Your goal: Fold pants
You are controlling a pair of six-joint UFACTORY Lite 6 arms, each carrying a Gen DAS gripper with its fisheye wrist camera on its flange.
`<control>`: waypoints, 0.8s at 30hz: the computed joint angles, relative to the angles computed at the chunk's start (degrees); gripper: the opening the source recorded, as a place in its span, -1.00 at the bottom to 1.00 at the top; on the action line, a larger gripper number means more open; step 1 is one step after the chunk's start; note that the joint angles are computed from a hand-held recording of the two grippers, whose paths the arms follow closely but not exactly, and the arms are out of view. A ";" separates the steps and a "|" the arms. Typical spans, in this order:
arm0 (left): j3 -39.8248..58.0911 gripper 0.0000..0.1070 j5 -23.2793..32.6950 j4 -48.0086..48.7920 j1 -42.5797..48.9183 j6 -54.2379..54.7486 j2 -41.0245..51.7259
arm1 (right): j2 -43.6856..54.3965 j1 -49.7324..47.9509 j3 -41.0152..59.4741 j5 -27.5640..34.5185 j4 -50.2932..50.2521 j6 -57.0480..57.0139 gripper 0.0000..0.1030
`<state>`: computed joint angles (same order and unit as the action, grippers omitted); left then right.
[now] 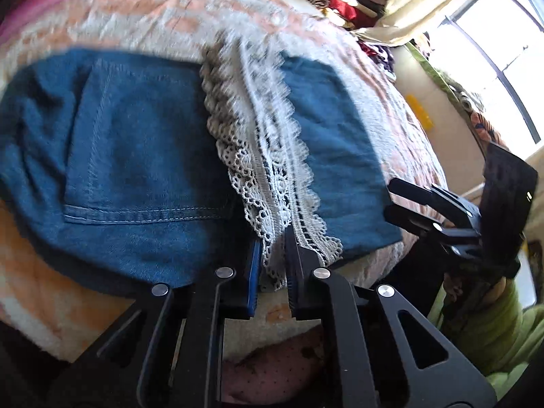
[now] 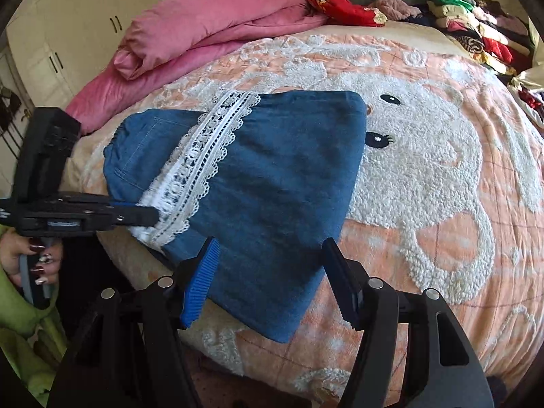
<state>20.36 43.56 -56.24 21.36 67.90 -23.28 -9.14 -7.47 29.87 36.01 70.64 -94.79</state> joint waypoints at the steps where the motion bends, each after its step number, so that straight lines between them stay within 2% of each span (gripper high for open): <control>1: -0.36 -0.87 -0.29 1.88 -0.04 -1.02 -2.63 | -1.63 -0.31 -0.51 1.09 0.06 -0.46 0.19; 4: -1.54 -0.86 -4.45 5.83 -2.59 -3.56 -4.80 | -4.63 0.92 -1.59 1.34 0.68 -1.67 0.19; 8: -1.75 -0.78 -9.23 6.63 -6.48 -5.51 -3.11 | -2.80 5.80 -1.54 -2.66 1.49 -2.22 0.19; 10: -1.29 -0.78 -8.94 6.40 -5.98 -4.90 -2.54 | -0.98 8.12 -1.54 -6.10 1.79 -2.41 0.16; 13: -1.51 -0.66 -9.98 5.98 -6.41 -4.40 -2.10 | 2.95 9.35 -0.44 -11.58 -0.67 1.10 0.15; 19: -1.46 -0.63 -11.34 5.07 -7.87 -4.22 -1.26 | 6.52 6.39 0.88 -11.31 0.11 0.12 0.14; 24: -2.33 -0.61 -9.62 6.71 -6.52 -5.60 -4.70 | 6.00 5.58 0.47 -10.69 0.70 -1.08 0.14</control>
